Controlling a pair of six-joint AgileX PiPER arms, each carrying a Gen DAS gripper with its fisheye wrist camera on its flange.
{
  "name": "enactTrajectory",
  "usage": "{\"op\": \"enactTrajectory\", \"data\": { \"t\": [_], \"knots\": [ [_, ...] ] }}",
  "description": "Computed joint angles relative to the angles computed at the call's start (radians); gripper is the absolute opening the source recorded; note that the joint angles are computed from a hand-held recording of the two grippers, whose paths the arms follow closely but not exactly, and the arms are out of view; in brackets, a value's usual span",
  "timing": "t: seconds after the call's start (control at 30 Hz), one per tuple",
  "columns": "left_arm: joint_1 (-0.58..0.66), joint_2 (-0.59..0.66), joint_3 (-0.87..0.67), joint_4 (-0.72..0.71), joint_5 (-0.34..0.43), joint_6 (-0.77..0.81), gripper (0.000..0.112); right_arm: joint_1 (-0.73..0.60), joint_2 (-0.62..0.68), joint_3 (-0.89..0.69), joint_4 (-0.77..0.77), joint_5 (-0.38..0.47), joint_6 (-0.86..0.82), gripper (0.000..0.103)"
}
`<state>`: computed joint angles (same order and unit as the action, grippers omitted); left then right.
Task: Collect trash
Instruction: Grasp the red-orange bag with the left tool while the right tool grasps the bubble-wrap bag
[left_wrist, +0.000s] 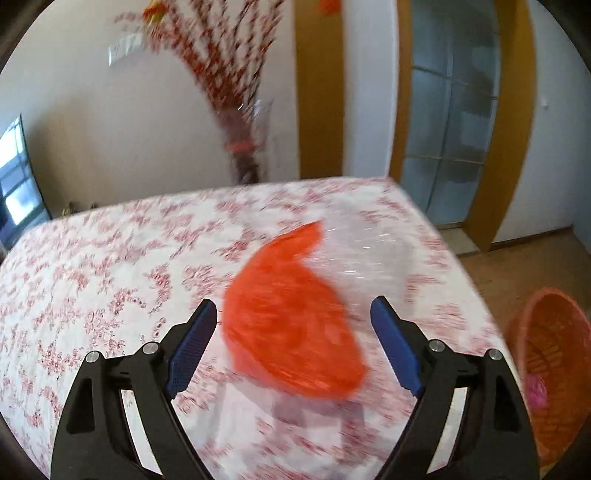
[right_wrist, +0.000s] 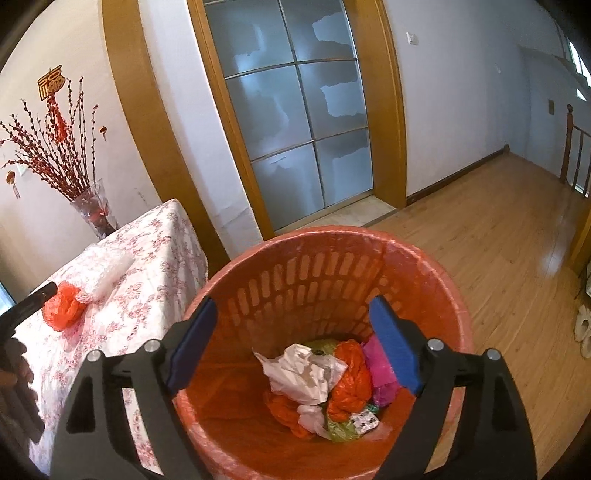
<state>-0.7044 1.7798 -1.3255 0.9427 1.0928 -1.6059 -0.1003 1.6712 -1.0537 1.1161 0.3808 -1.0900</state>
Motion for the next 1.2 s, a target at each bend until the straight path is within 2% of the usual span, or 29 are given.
{"op": "enactTrajectory", "data": {
  "t": [0.17,0.27,0.43,0.5,0.6,0.73,0.93,1.1,1.2],
  "knots": [
    [0.109,0.010,0.034,-0.084,-0.121,0.070,0.084,0.032,-0.003,-0.001,-0.024,-0.014,0.014,0.083],
    [0.131,0.012,0.066,-0.107,-0.180,0.069,0.082,0.052,-0.004,-0.004,-0.053,-0.021,0.038,0.083],
    [0.132,0.021,0.076,-0.136,-0.252,0.063,0.066,0.082,-0.016,0.004,-0.073,-0.028,0.047,0.083],
    [0.125,0.017,0.081,-0.122,-0.258,0.055,0.052,0.101,-0.025,0.008,-0.089,-0.033,0.057,0.083],
    [0.114,0.004,0.090,-0.108,-0.240,0.039,0.044,0.127,-0.039,0.012,-0.108,-0.036,0.070,0.083],
    [0.105,-0.044,0.144,-0.075,-0.208,-0.004,0.044,0.168,-0.053,0.007,-0.136,-0.031,0.091,0.083],
    [0.077,-0.170,0.297,0.001,-0.116,-0.114,0.044,0.272,-0.037,-0.039,-0.210,-0.020,0.180,0.083],
    [0.060,-0.281,0.414,0.032,-0.054,-0.183,0.044,0.410,0.042,-0.145,-0.348,-0.023,0.337,0.083],
    [0.056,-0.347,0.475,0.050,-0.024,-0.209,0.044,0.497,0.139,-0.268,-0.505,-0.008,0.522,0.083]
  ]
}}
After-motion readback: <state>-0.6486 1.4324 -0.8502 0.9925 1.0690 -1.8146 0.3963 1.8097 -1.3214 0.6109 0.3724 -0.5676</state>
